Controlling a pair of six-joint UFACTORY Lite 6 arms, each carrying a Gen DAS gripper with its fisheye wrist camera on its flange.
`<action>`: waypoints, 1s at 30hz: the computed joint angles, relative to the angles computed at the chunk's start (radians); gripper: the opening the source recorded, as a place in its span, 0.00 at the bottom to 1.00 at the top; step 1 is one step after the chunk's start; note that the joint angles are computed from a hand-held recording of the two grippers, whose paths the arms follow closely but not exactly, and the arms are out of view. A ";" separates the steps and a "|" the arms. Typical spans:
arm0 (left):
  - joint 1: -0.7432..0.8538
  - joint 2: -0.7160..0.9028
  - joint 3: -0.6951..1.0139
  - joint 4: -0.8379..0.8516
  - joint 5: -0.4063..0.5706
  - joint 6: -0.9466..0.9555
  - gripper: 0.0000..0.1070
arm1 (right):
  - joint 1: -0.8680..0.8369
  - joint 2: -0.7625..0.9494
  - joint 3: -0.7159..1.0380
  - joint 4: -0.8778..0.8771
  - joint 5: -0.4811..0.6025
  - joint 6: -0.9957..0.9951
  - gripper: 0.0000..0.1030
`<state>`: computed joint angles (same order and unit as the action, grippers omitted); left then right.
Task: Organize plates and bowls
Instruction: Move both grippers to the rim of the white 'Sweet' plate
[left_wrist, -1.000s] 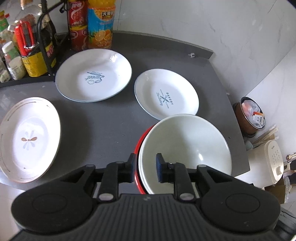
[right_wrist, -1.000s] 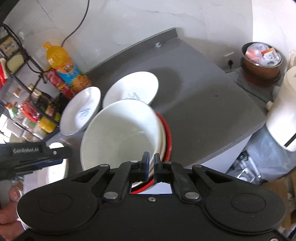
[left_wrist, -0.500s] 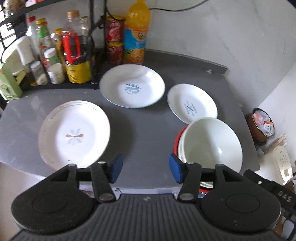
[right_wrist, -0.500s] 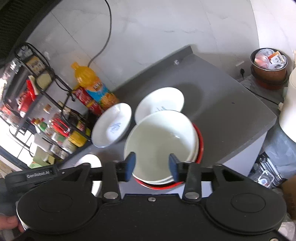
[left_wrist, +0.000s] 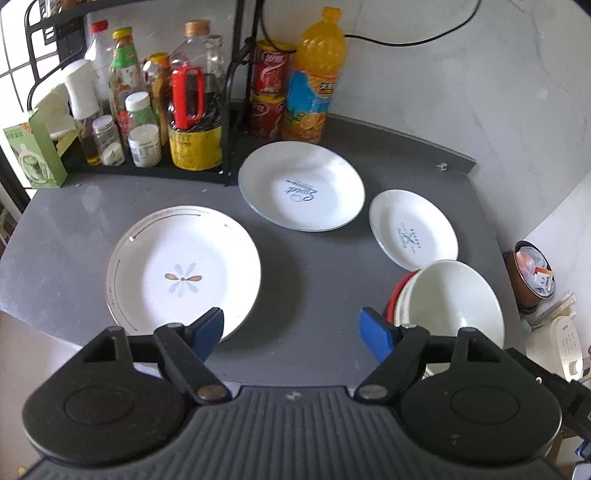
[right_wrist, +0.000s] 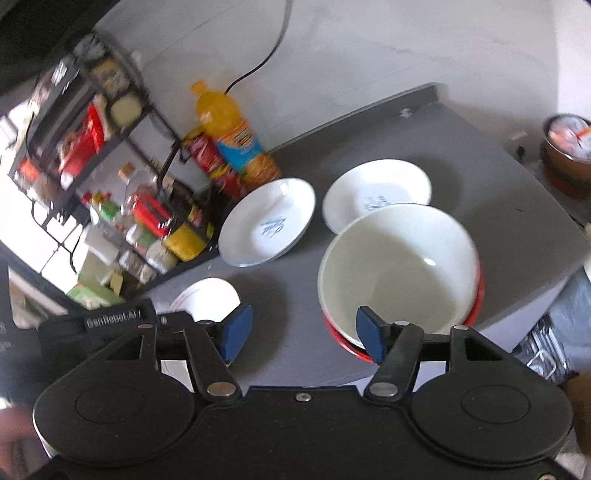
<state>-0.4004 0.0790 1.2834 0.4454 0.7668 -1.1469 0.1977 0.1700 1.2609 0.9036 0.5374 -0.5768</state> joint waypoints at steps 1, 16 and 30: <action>0.026 -0.002 -0.008 -0.031 -0.006 0.028 0.74 | 0.026 0.022 0.031 -0.041 -0.007 0.039 0.62; 0.391 0.014 -0.056 -0.249 -0.130 0.486 0.74 | 0.269 0.377 0.454 -0.478 -0.041 0.572 0.71; 0.589 0.420 0.347 -0.565 -0.085 1.001 0.74 | 0.310 0.817 1.067 -0.791 0.078 1.018 0.71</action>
